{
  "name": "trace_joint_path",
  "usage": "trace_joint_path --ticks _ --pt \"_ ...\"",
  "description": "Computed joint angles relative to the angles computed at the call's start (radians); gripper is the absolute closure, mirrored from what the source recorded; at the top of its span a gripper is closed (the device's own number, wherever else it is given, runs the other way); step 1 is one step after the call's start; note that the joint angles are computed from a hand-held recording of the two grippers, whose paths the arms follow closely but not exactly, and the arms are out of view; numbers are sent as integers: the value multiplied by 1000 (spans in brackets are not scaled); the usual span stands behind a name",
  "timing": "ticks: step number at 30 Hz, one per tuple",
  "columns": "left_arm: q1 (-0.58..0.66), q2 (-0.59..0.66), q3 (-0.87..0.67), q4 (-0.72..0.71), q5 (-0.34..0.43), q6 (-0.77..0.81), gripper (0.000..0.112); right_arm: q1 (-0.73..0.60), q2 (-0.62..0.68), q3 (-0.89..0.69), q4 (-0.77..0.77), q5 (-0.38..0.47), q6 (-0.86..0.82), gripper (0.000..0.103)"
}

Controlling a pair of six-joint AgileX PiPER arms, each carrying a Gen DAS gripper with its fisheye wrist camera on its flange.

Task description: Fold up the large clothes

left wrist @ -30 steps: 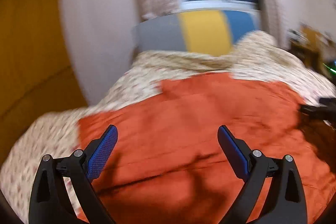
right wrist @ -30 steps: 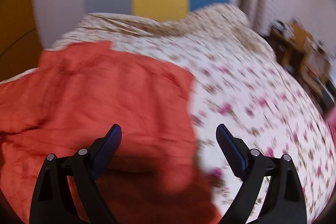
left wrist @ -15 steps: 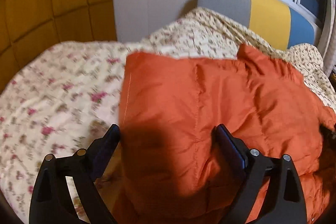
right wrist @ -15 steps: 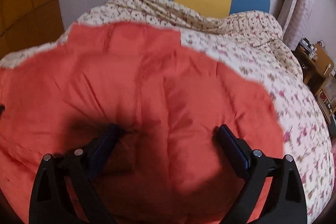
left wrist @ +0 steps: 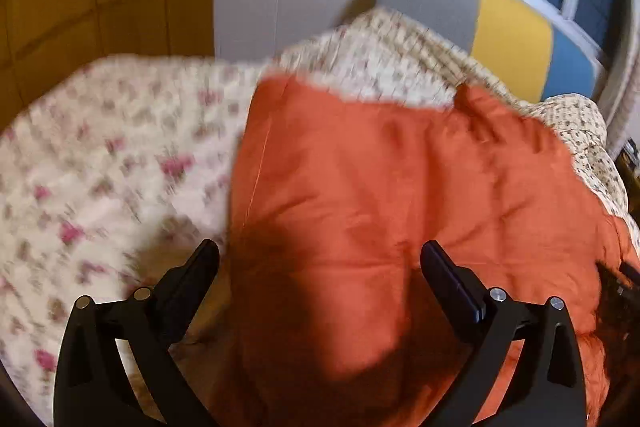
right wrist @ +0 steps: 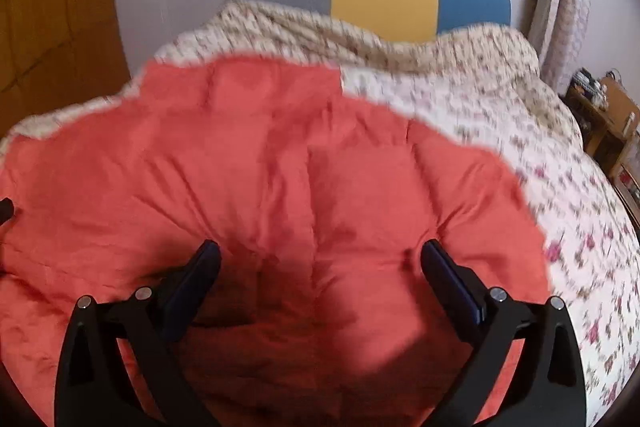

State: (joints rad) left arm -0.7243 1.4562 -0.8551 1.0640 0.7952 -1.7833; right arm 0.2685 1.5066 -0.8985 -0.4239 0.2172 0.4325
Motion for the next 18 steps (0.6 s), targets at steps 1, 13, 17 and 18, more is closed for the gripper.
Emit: trace_joint_path --ticks 1,13,17,18 --pt "-44 -13 -5 42 59 -24 12 4 -21 2 -52 -8 43 4" --pt "42 295 -355 -90 121 333 12 71 237 -299 -7 151 22 2" --pt "88 283 -279 -71 -19 288 12 79 271 -252 -166 88 189 2" --pt "100 283 -276 -83 -38 299 12 89 279 -251 -227 93 248 2"
